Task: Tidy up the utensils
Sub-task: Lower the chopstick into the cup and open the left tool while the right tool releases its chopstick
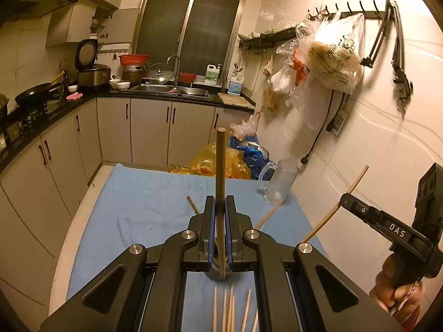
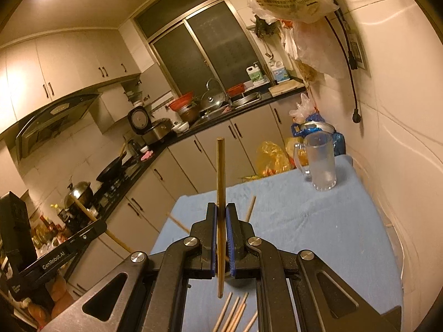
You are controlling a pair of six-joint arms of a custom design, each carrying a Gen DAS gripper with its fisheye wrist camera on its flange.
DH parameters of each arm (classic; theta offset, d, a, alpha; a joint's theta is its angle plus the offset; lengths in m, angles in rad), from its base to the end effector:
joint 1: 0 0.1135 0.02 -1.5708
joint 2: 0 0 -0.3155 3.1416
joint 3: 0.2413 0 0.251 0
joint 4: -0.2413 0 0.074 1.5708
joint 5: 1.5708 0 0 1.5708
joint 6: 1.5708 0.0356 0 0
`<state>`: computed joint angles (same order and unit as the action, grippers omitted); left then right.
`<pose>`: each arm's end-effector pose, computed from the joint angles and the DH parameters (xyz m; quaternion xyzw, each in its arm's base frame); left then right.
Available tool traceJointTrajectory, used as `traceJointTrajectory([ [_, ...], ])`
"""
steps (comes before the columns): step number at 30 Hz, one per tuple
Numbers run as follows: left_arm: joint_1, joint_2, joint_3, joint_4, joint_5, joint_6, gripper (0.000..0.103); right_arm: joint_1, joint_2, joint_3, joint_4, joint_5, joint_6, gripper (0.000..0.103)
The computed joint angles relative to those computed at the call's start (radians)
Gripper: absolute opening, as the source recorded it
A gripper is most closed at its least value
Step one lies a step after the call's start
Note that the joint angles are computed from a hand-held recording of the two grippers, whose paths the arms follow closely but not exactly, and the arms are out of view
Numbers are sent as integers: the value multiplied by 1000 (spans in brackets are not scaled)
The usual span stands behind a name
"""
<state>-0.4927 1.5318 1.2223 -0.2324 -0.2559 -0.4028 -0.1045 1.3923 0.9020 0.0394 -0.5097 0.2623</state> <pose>0.3135 -0.1581 0.3557 -0.0239 0.8654 -0.1112 0.4880 0.3020 -0.0142 0.3163 0.0179 0.8306 0.2534 0.4956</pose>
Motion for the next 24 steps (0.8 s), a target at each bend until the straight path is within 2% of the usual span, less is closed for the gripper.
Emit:
traceJointTrajectory([
  [11, 72, 154, 57, 73, 83, -13, 6, 76, 155, 81, 88, 107, 21, 7],
  [18, 99, 247, 67, 94, 142, -27, 6, 104, 263, 98, 97, 117, 7, 7],
  [24, 109, 295, 67, 107, 154, -26, 6, 124, 324, 92, 108, 122, 2, 7],
])
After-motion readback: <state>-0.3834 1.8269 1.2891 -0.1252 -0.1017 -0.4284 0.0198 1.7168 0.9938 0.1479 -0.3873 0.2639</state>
